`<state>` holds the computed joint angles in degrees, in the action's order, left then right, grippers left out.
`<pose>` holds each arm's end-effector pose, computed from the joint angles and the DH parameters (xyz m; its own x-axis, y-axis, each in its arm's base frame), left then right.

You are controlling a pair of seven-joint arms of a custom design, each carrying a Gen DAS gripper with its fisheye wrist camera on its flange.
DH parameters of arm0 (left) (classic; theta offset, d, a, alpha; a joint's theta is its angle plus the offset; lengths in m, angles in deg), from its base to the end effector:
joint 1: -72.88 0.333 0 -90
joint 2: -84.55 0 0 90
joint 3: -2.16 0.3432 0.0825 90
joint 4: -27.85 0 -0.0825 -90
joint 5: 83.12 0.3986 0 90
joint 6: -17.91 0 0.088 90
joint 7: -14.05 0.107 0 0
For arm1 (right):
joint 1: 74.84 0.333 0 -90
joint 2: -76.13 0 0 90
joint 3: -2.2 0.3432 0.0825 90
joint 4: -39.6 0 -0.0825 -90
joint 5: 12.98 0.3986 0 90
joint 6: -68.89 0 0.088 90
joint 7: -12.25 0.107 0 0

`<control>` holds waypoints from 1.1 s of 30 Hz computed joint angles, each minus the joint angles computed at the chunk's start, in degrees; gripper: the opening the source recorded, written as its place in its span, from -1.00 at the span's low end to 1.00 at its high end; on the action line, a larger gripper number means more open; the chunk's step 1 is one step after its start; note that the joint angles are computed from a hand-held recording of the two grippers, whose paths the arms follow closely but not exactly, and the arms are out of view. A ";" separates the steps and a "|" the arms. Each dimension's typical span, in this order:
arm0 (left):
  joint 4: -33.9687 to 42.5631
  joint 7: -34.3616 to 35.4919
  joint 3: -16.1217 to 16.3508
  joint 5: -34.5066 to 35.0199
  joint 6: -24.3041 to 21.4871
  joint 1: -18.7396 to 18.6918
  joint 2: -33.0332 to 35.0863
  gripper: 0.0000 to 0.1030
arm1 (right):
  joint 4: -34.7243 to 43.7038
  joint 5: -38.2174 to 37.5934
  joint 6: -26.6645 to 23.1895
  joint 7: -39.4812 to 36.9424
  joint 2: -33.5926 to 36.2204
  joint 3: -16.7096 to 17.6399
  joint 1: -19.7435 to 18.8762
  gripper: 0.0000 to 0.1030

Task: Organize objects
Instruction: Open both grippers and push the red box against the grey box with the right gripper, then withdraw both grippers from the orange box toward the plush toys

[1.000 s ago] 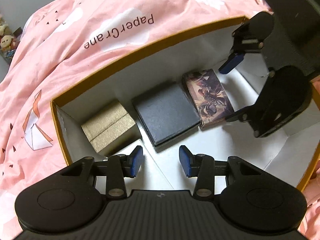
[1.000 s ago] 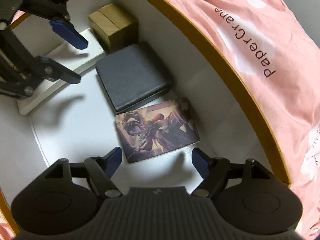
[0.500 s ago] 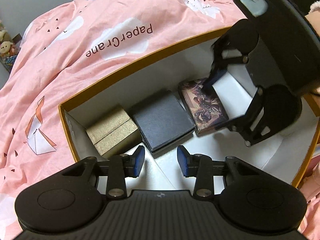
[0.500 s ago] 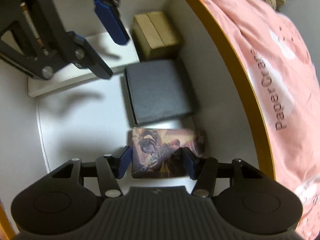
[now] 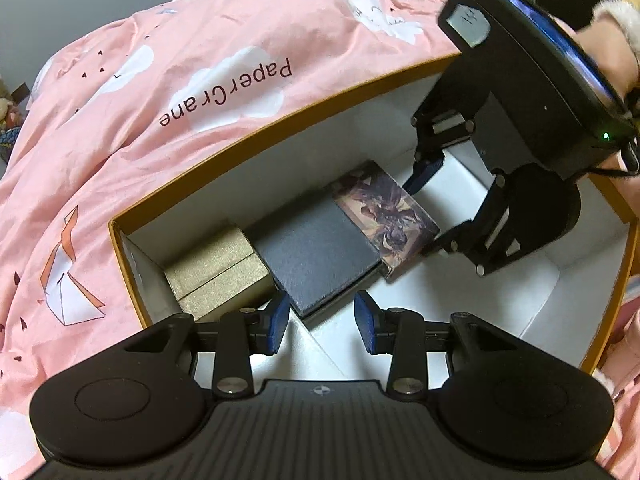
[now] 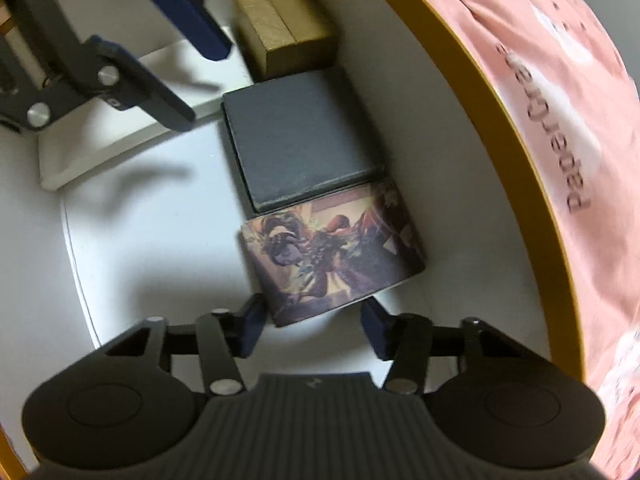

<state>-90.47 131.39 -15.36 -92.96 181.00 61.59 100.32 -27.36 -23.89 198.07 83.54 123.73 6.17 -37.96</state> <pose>0.5738 -0.2930 0.3782 -0.7075 -0.7058 -0.0344 -0.5943 0.6206 -0.5115 0.6341 0.5171 0.3327 0.8703 -0.4521 0.1952 -0.4168 -0.8874 -0.1967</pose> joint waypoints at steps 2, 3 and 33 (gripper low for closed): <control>0.19 -1.13 0.90 1.72 -0.39 -0.85 0.07 -0.12 | 0.52 -0.19 -0.73 -0.48 0.14 0.01 0.22 -0.01; 0.37 -1.80 1.25 2.46 -0.76 -1.19 0.15 -0.12 | 0.62 -0.20 -0.75 -0.75 0.17 0.02 0.16 -0.03; -10.41 -29.20 4.38 20.32 10.04 -5.10 -9.84 -0.11 | -25.69 -10.82 18.26 35.41 -19.14 -5.33 6.74 0.03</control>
